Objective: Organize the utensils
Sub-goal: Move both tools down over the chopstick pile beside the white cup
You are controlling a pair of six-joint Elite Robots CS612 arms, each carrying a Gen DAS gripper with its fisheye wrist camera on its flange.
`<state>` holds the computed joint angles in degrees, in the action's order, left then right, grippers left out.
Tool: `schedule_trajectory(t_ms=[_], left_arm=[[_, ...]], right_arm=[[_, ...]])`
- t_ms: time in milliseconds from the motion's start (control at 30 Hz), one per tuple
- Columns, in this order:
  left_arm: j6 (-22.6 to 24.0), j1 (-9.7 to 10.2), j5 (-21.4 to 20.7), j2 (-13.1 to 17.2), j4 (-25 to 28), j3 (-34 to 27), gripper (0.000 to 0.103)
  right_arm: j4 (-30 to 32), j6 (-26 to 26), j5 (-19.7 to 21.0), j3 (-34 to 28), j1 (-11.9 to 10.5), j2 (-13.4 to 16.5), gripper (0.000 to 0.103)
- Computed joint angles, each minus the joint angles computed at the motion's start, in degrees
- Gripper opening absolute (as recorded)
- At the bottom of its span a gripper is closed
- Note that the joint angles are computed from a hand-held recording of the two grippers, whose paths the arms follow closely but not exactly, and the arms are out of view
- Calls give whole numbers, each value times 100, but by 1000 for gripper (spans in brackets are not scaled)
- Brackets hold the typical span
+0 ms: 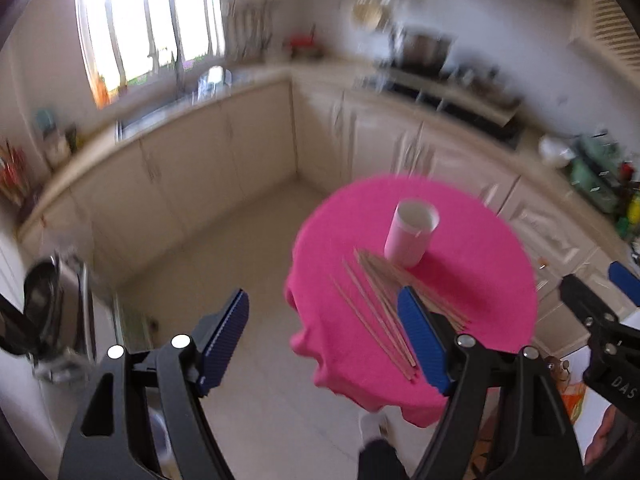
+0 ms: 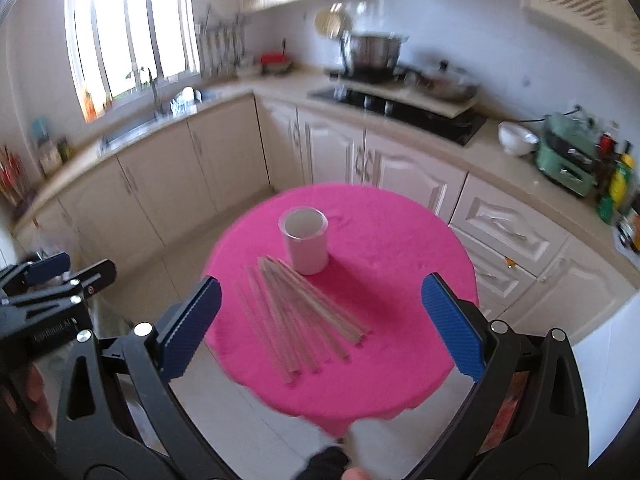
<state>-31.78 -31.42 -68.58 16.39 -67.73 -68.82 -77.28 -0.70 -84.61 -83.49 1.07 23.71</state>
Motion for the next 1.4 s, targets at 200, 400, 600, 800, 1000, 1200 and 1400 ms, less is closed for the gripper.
schedule_trajectory(t_ms=[200, 400, 600, 800, 1000, 1200, 1400], left_arm=[[-271, 223, -1153, -609, -384, 2137, 75], [-458, 329, -1444, -794, -294, 3194, 75], [-725, 430, -1652, -755, -281, 3516, 63], [-1130, 534, -1910, -671, -370, 3575, 56], [-1286, 603, -2025, -871, -490, 4113, 42], [-1347, 645, -2162, -975, -543, 4428, 34], [-1316, 634, -2106, -890, -498, 4271, 30]], right_arm=[[15, -931, 453, 1598, -290, -366, 88], [402, -1658, 963, 2524, -345, -564, 68], [628, -2192, 1150, 3298, -255, -731, 45], [588, -2757, 1137, 3888, -201, -921, 35], [467, -3296, 1159, 4361, -142, -1083, 31], [480, -3712, 1232, 4847, -100, -1294, 26], [510, -4011, 1173, 5116, -29, -1394, 18]])
